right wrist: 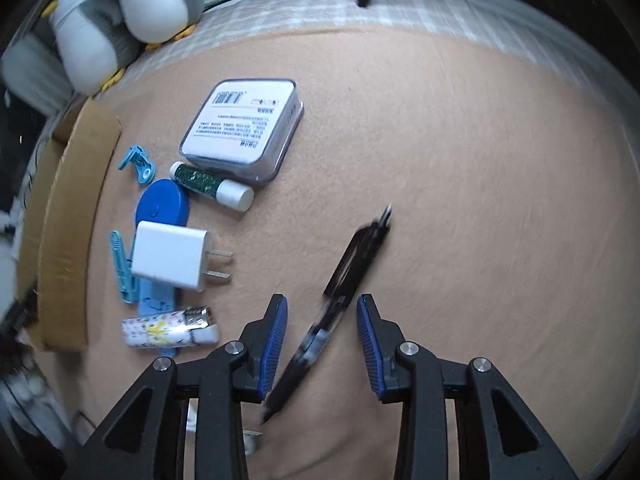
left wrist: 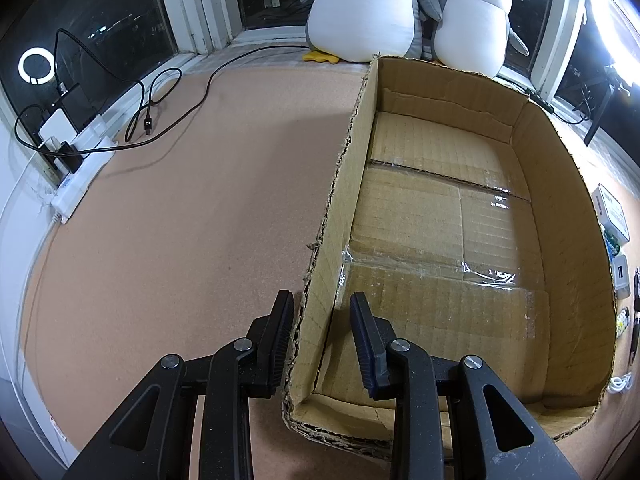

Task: Organize rigid objects
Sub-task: 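Close the right gripper around the black pen and lift it, then carry the black pen into the cardboard box and open the right gripper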

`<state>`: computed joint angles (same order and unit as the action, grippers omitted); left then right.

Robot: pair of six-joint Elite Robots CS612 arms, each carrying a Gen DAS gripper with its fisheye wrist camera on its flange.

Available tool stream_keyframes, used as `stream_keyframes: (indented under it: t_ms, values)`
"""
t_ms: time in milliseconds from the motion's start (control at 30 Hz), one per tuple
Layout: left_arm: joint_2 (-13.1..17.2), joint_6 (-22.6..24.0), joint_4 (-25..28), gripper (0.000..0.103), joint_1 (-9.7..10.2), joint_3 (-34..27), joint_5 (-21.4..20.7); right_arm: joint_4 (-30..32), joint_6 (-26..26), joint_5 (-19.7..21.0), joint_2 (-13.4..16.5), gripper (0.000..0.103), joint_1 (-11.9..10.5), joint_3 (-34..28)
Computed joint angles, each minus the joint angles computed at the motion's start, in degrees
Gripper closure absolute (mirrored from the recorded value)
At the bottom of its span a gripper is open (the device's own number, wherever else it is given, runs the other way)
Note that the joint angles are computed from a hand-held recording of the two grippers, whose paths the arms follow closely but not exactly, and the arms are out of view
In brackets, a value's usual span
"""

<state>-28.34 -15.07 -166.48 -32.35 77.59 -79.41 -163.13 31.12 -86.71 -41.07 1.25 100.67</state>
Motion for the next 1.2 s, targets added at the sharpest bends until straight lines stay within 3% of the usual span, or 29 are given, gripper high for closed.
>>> stream_keyframes:
  t_ms: [67,300,467,567,933,1200]
  values:
    - [0.03,0.06,-0.14,0.071,0.01,0.02,0.01,-0.41,3.14,1.78,-0.03,0.07,-0.05,0.38]
    - [0.08,-0.16,-0.92,0.071,0.22,0.27,-0.64,0.96,6.06,-2.65,0.16,0.071,1.39,-0.48]
    - [0.06,-0.43,-1.39,0.071,0.32,0.49,-1.04,3.52,3.15,-7.33,0.96,0.088,2.77,-2.45]
    - [0.07,-0.36,-1.36,0.071,0.32,0.47,-1.07,0.63,3.12,-6.52,0.63,0.093,2.42,-0.89]
    - [0.07,0.62,-0.38,0.071,0.14,0.17,-0.34,-10.18,6.78,-3.93,-1.96,0.093,1.58,5.86]
    - [0.01,0.52,-0.13,0.071,-0.01,0.13,0.09,-16.22,3.47,-2.33,-4.58,0.093,3.47,6.68]
